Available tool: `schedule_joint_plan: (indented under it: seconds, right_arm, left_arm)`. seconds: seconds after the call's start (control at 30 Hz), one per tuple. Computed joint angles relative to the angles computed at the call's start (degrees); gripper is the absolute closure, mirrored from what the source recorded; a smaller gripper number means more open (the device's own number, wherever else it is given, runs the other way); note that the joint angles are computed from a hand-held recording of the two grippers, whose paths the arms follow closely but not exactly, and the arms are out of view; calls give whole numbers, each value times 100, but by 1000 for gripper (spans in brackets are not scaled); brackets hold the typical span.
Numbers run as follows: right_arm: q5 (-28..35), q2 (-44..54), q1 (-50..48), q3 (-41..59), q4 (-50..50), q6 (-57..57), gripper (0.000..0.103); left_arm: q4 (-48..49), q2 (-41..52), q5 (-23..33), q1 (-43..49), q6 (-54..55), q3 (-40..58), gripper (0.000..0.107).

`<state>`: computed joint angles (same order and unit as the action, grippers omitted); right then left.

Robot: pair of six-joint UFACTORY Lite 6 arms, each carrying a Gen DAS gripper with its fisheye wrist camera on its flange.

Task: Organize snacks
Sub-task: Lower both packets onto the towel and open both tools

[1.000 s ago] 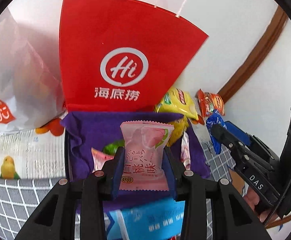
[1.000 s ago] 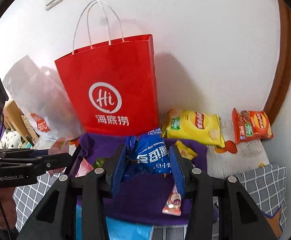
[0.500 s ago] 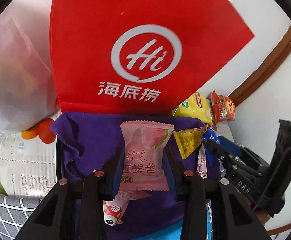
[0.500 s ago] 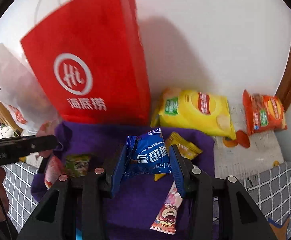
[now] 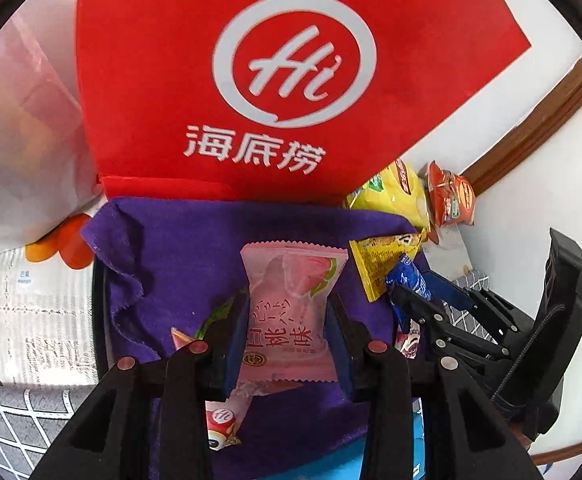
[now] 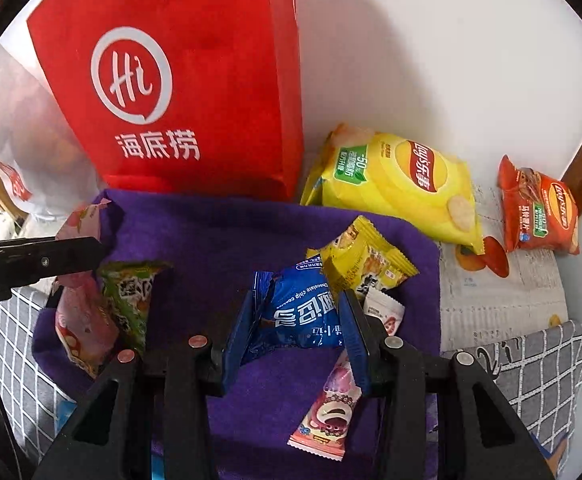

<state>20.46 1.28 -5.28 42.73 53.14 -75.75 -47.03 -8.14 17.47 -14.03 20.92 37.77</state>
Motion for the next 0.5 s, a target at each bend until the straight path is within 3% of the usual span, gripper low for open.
schedule_joint_plan:
  seconds: [0.27,0.5]
  right_arm:
    - [-157,233,138,194,-886,921,58]
    - [-264,162,218,149,-1041,1049,55]
  left_arm:
    - [402,160,16,-62,-362,117,71]
    - [517,416,-36,-145,-540,258,71]
